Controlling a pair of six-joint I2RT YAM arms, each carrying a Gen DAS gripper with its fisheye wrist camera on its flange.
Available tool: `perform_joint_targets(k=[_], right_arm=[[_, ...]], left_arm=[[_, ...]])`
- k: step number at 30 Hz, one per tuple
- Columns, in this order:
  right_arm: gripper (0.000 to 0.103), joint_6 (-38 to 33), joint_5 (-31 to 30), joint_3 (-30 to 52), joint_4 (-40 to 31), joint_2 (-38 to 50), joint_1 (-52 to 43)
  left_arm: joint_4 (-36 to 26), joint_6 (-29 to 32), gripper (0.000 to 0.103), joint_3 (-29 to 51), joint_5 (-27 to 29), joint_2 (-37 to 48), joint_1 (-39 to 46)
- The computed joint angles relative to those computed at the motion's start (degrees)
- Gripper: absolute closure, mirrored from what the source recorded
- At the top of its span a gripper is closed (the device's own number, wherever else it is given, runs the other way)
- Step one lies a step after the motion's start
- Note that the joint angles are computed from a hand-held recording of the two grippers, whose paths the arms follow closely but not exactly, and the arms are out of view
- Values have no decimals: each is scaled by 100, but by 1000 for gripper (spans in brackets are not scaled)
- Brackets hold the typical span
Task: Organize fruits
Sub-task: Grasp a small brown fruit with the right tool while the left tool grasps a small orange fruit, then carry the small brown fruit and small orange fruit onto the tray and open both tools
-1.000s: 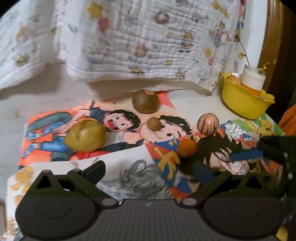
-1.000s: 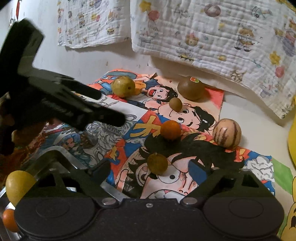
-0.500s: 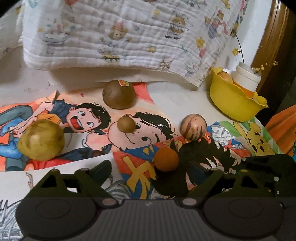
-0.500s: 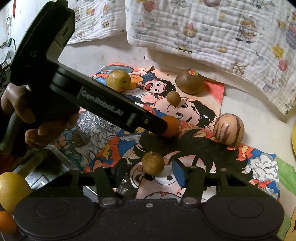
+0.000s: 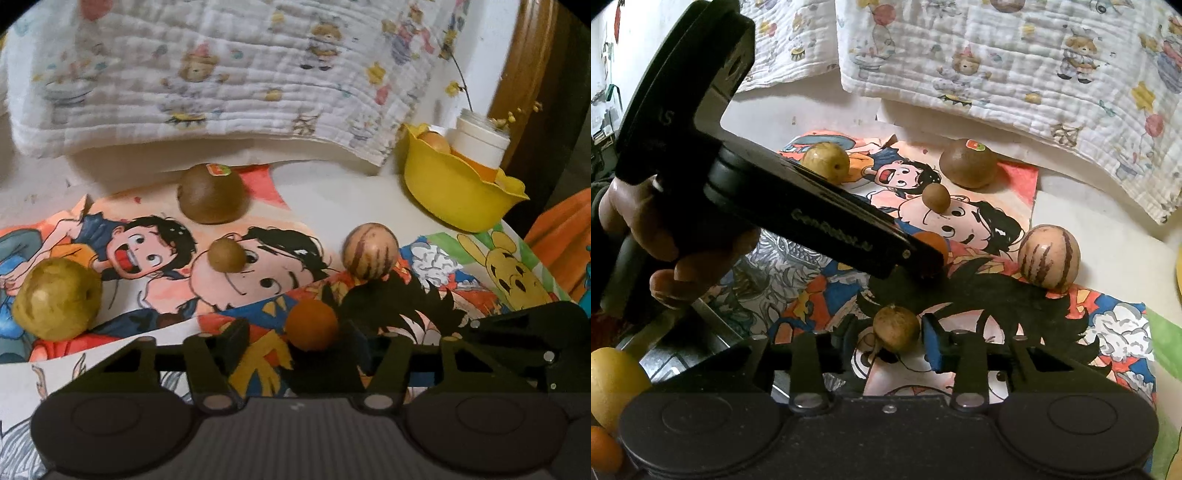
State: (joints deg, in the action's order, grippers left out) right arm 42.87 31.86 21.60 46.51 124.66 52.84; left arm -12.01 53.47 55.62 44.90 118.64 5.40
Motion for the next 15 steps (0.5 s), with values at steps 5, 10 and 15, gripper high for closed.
perform_joint_targets(k=[5, 10, 15], right_arm=[[67, 56, 60, -9, 41, 38, 28], [74, 129, 125, -34, 89, 60, 48], [74, 208, 171, -32, 36, 11, 136]], left_arm=[[99, -90, 65, -71, -77, -13, -125], [44, -68, 68, -82, -76, -44, -98], [-103, 117, 69, -135, -57, -141, 77]])
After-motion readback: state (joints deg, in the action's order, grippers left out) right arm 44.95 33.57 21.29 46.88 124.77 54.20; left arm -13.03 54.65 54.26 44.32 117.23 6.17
